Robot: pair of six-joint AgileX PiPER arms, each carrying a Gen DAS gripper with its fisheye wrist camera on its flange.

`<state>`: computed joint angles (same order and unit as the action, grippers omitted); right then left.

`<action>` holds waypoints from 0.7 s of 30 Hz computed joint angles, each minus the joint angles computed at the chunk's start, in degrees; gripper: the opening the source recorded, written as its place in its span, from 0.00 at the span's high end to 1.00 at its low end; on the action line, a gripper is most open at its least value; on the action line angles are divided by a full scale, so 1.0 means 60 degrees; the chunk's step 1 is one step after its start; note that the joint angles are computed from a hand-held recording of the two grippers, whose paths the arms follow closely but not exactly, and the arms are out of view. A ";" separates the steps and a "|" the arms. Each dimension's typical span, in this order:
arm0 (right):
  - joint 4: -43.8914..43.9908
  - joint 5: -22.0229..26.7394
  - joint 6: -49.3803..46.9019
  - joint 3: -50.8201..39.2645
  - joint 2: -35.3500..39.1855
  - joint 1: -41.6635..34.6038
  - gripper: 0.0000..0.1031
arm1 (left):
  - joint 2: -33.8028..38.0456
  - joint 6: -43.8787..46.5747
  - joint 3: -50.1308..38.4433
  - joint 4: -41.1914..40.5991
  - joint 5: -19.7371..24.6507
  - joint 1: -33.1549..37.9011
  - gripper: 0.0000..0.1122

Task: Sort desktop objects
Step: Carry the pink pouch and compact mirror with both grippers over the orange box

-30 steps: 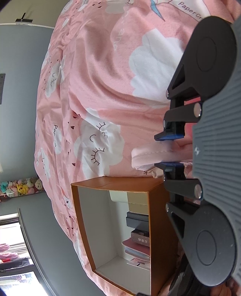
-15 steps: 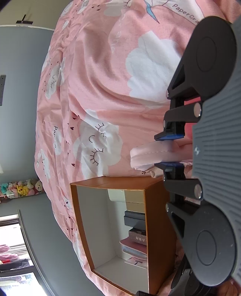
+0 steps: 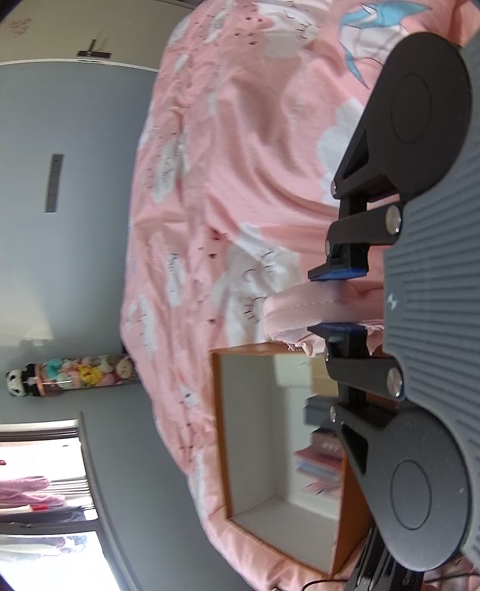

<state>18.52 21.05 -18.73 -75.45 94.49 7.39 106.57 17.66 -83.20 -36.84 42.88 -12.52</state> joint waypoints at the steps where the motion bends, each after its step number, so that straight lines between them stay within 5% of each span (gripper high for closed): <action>1: -0.0109 -0.0083 0.0114 0.0017 -0.0124 0.0067 0.76 | -0.0206 0.0038 0.0108 -0.0053 0.0012 0.0098 0.86; 9: 0.2103 -0.0277 -0.1778 -0.0452 -0.0562 0.0542 0.77 | -0.1373 0.0110 0.0207 -0.0495 0.0396 0.1016 0.86; 12: 0.3884 0.0233 -0.3176 -0.0975 -0.0373 0.0639 0.77 | -0.1630 -0.0251 -0.0055 -0.0414 0.0565 0.1457 0.86; 21: 0.5849 0.0851 -0.4016 -0.2593 0.0985 0.1595 0.77 | -0.1406 -0.2953 -0.1499 0.2265 0.1112 0.2077 0.86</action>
<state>53.62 26.16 -42.82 -91.01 100.40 16.96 98.14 -0.06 -92.20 -23.25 49.55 -0.05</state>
